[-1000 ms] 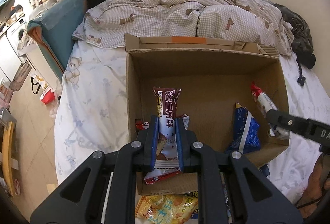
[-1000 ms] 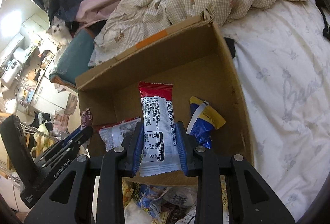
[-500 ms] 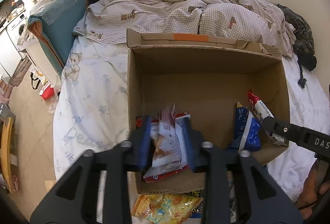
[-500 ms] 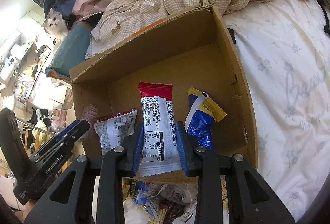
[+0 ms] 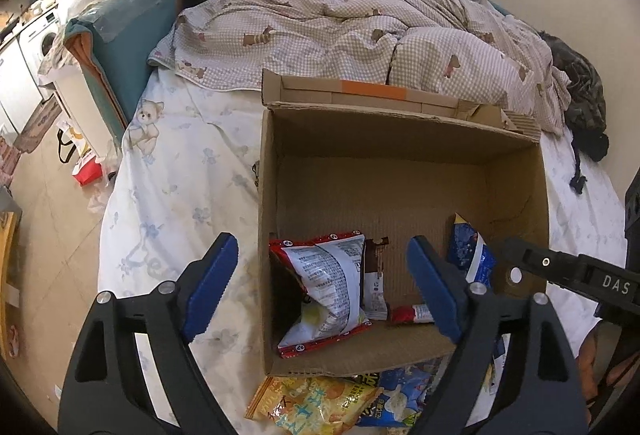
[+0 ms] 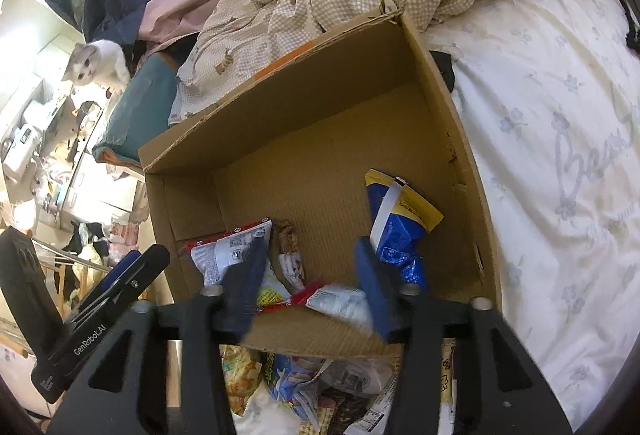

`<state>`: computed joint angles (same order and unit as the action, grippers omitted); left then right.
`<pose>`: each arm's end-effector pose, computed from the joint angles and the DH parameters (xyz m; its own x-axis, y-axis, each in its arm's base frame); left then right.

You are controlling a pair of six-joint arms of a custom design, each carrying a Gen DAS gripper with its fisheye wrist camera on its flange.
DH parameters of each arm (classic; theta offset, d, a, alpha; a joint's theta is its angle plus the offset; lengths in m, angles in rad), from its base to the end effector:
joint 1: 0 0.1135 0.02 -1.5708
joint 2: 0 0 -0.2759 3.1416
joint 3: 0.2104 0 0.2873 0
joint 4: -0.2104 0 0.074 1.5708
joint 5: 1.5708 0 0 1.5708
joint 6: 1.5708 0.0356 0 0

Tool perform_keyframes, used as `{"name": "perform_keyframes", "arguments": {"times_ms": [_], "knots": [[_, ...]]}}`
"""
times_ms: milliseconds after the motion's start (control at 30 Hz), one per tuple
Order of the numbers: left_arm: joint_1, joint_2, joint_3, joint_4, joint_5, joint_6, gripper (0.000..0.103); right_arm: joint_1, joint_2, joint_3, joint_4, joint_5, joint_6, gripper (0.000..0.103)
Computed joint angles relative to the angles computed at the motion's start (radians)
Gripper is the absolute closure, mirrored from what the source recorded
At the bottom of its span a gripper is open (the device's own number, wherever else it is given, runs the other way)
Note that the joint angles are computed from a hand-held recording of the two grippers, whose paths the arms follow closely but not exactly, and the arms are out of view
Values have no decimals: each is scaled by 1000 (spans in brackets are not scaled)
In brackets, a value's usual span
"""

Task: Organize snacks
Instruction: 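Open both tools to drop the snacks inside the box, then withdraw both open tools from the box toward the snack pile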

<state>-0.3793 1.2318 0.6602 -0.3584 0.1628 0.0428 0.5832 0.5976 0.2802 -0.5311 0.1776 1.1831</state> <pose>0.2415 -0.1025 0.1847 -0.7245 0.3342 -0.6028 0.4868 0.8672 -0.1042 0.1284 0.0772 0.1562 -0.6483 0.6639 -0.3726 0.4117 0.7174 0.5619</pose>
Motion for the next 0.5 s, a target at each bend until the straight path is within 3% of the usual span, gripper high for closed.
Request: {"name": "perform_keyframes", "arguments": {"times_ms": [267,433,500], "knots": [[25,-65,-22,-2,14,-1,19,26,-45,14,-42,35,9,49],[60,-130,-34,-36,54,15,18,104,-91,34,-107,109,54,39],[71,-162,-37,-59,61,21,12,156,-101,50,-145,151,82,36]]}}
